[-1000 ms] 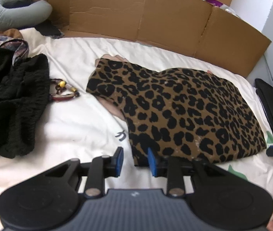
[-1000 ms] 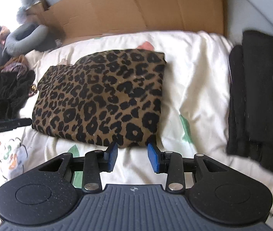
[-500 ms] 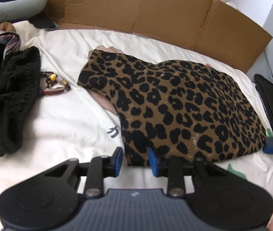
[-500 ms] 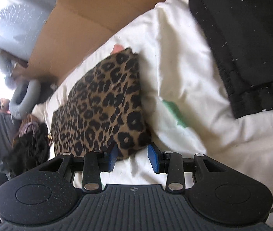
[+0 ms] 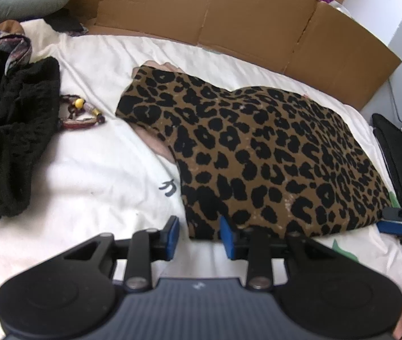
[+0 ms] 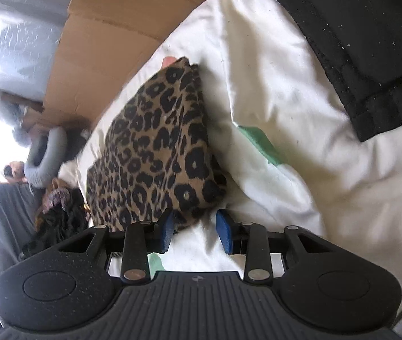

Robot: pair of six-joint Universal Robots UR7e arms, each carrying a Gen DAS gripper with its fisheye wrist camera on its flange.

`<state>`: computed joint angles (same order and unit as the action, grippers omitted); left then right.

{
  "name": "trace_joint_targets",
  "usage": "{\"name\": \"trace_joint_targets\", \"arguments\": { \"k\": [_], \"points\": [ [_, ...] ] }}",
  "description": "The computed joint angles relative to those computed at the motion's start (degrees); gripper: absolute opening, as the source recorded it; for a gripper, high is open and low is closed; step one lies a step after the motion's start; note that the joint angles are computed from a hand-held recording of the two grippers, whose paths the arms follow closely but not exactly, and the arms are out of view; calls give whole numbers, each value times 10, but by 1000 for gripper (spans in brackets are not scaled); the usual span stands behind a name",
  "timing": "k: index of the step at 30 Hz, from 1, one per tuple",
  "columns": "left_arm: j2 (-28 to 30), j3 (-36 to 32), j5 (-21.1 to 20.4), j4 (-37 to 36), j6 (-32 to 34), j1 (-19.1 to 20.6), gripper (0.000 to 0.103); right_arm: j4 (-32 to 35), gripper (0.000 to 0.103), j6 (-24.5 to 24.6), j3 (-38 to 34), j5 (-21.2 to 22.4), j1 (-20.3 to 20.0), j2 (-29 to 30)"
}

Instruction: Fold clothes

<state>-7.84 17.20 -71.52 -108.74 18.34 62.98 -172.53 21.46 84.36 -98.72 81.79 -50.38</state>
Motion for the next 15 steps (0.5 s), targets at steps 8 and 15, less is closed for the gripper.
{"name": "trace_joint_targets", "arguments": {
  "k": [8,15],
  "points": [
    [-4,4,-19,3,-8,5,35,-15,24,-38,-23,-16,9,9],
    [8,-22,-34,21,-29,10,35,2,26,-3,-25,-7,-1,13]
  ]
}}
